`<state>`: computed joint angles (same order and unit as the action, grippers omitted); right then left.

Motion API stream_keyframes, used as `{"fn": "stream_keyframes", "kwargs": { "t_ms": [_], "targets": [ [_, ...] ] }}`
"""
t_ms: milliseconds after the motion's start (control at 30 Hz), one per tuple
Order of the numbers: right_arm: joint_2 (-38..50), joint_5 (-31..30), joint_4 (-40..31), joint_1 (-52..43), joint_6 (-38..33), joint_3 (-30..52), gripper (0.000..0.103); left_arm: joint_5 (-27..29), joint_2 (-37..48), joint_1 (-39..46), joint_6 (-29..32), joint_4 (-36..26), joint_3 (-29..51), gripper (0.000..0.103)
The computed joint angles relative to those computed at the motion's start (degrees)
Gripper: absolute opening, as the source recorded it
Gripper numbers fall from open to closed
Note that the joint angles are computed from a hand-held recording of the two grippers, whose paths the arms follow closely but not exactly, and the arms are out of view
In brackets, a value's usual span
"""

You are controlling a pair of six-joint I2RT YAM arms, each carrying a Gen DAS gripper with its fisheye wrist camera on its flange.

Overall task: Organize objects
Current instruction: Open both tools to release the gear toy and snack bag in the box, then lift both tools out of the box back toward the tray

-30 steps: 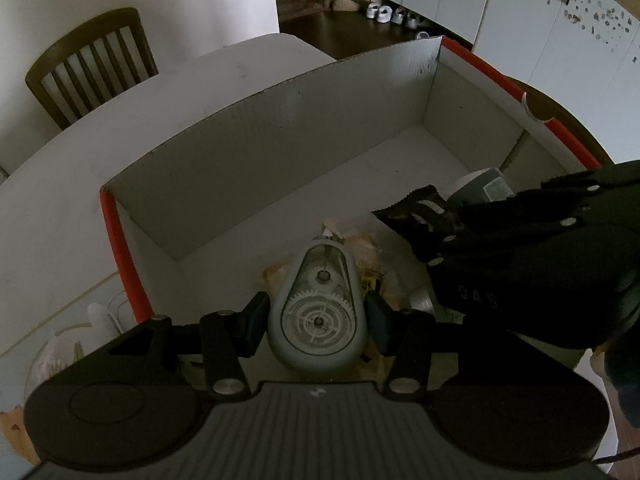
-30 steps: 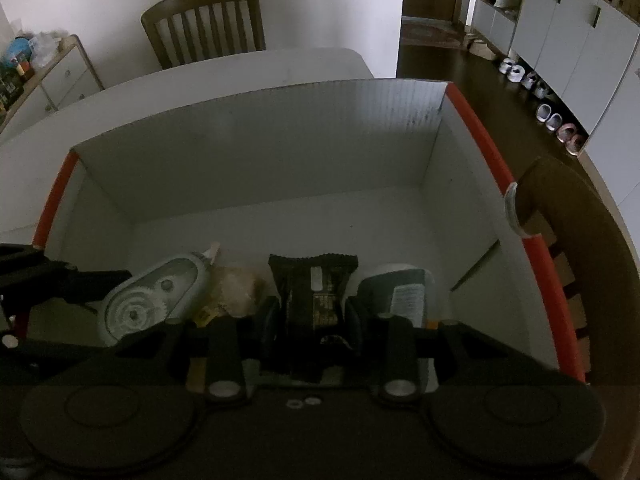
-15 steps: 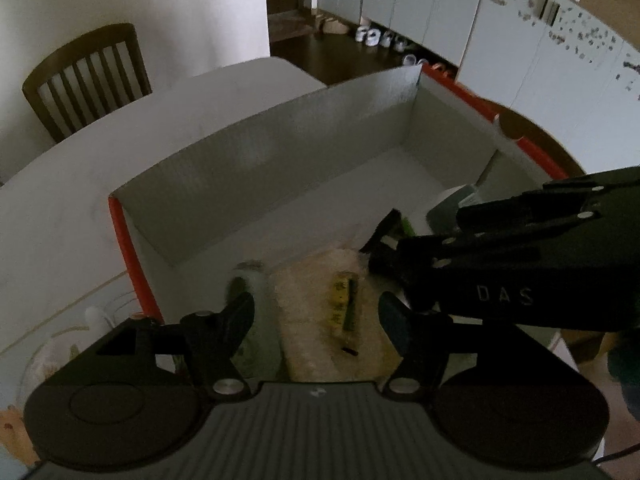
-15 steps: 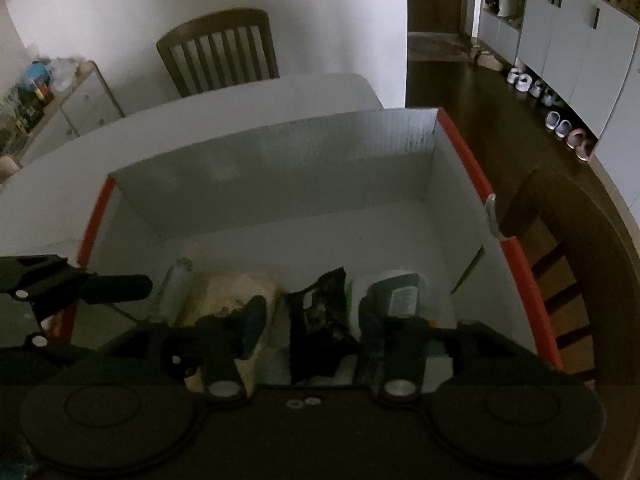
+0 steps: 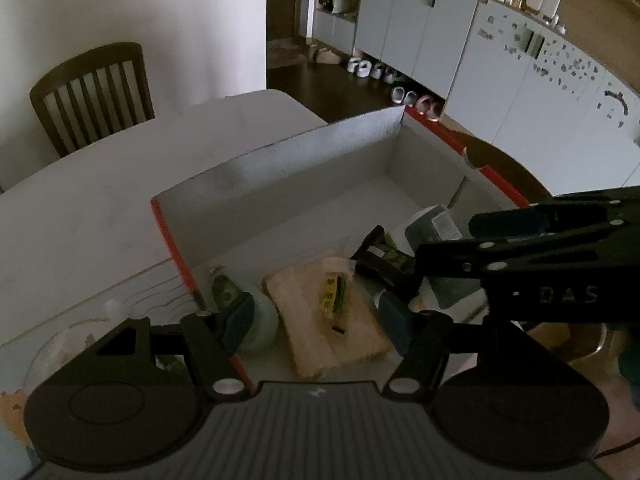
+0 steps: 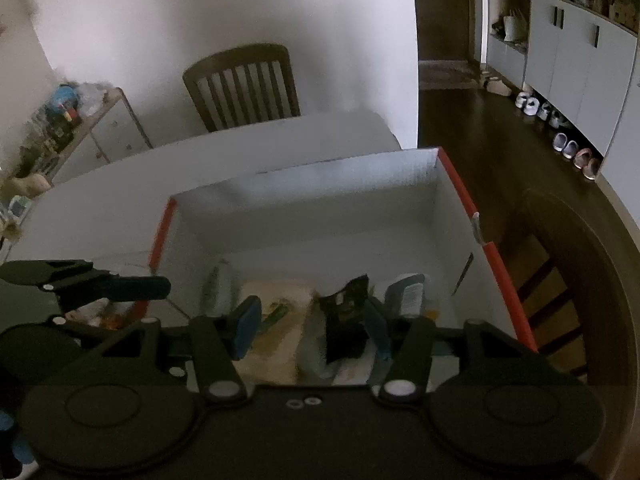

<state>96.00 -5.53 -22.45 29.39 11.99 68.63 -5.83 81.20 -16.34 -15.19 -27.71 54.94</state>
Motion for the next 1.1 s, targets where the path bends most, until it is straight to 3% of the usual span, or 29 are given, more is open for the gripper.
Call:
{"fn": "stream_keyframes", "kwargs": {
  "t_ms": [467, 567, 867, 967, 1100],
  "targets": [
    [-10.2, 8.6, 3.0, 9.9, 5.8, -7.9, 0.063, 4.3, -19.8, 4.8, 4.7, -5.5, -9.1, 0.068],
    [-11.5, 10.7, 2.8, 12.8, 7.4, -8.5, 0.067, 6.5, -24.1, 7.6, 6.0, -7.8, -10.5, 0.075],
    [-11.7, 18.4, 2.6, 22.7, 12.5, -8.3, 0.085, 14.4, -34.4, 21.2, 15.5, -14.2, -14.2, 0.078],
    [-10.7, 20.9, 2.6, 25.7, 13.8, -7.5, 0.091, 18.9, -36.3, 28.2, 19.9, -16.5, -14.8, 0.084],
    [-8.6, 23.2, 3.3, 29.5, 15.7, -6.2, 0.100, 25.7, -37.1, 39.3, 27.1, -19.4, -15.1, 0.084]
  ]
}}
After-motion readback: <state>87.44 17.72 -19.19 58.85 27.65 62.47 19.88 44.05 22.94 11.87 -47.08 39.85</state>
